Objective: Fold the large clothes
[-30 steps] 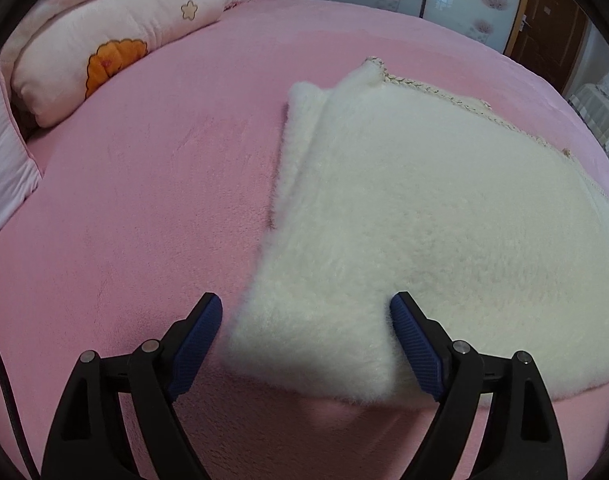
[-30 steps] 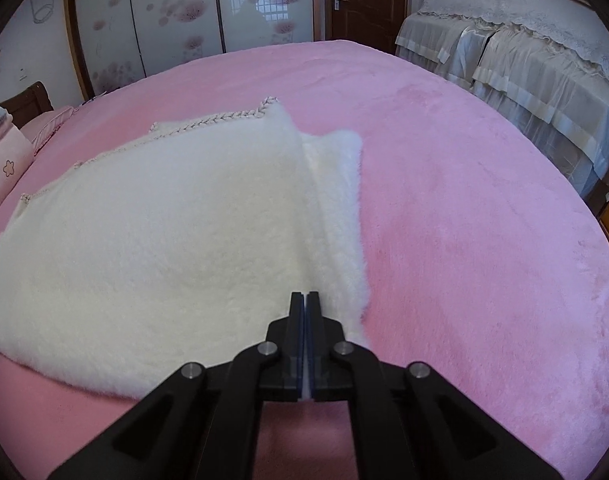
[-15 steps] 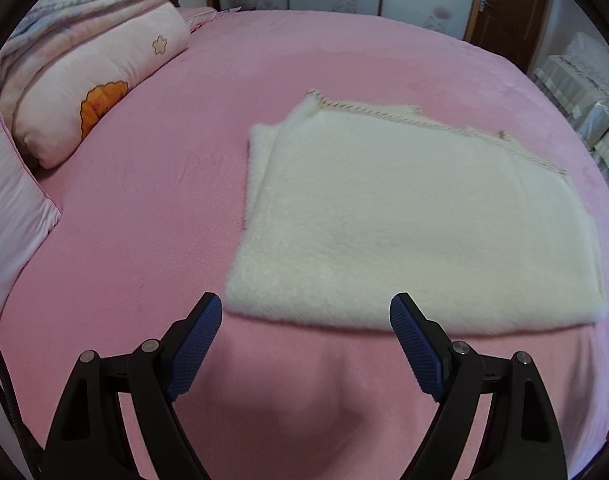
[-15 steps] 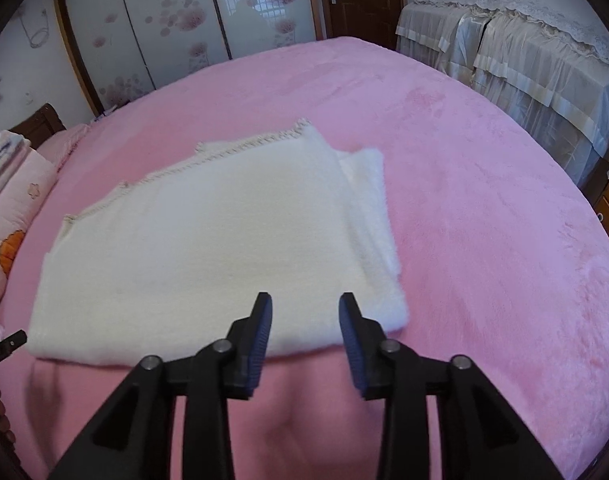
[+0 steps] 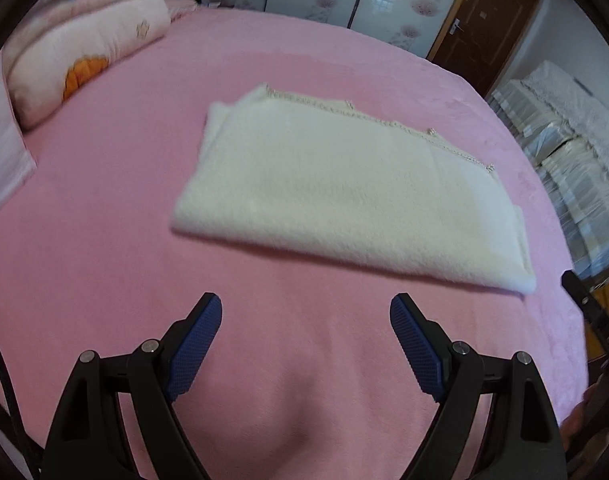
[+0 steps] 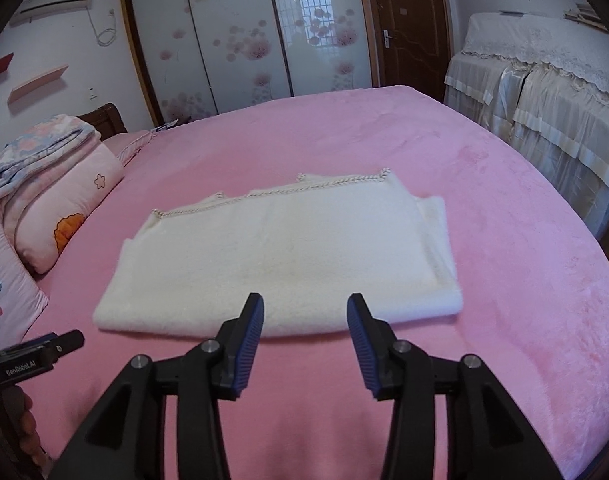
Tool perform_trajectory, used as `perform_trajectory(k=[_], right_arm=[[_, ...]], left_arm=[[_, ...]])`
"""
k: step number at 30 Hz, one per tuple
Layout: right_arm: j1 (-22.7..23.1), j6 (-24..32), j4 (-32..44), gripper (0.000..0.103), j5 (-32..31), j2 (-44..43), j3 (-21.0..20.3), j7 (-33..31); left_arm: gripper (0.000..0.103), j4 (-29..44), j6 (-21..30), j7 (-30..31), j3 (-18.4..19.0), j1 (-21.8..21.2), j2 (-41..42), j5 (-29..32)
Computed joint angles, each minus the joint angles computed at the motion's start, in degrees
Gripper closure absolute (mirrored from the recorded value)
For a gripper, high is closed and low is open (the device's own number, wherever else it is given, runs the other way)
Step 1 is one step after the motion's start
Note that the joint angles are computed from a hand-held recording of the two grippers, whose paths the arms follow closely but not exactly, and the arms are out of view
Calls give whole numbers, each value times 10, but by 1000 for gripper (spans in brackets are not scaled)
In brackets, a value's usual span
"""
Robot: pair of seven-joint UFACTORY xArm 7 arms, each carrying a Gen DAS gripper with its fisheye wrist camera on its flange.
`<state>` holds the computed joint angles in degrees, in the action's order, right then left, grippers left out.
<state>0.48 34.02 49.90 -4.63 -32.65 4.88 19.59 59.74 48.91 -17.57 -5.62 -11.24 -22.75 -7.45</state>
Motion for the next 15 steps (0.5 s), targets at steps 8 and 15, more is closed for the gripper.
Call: perform_trajectory(k=[8, 15], right_arm=[[35, -42, -67, 58, 21, 2, 16, 20], [61, -74, -88, 59, 36, 29, 5, 1]], left_arm=[[18, -111, -76, 17, 42, -20, -4, -124], [18, -160, -254, 147, 94, -81, 40, -322]])
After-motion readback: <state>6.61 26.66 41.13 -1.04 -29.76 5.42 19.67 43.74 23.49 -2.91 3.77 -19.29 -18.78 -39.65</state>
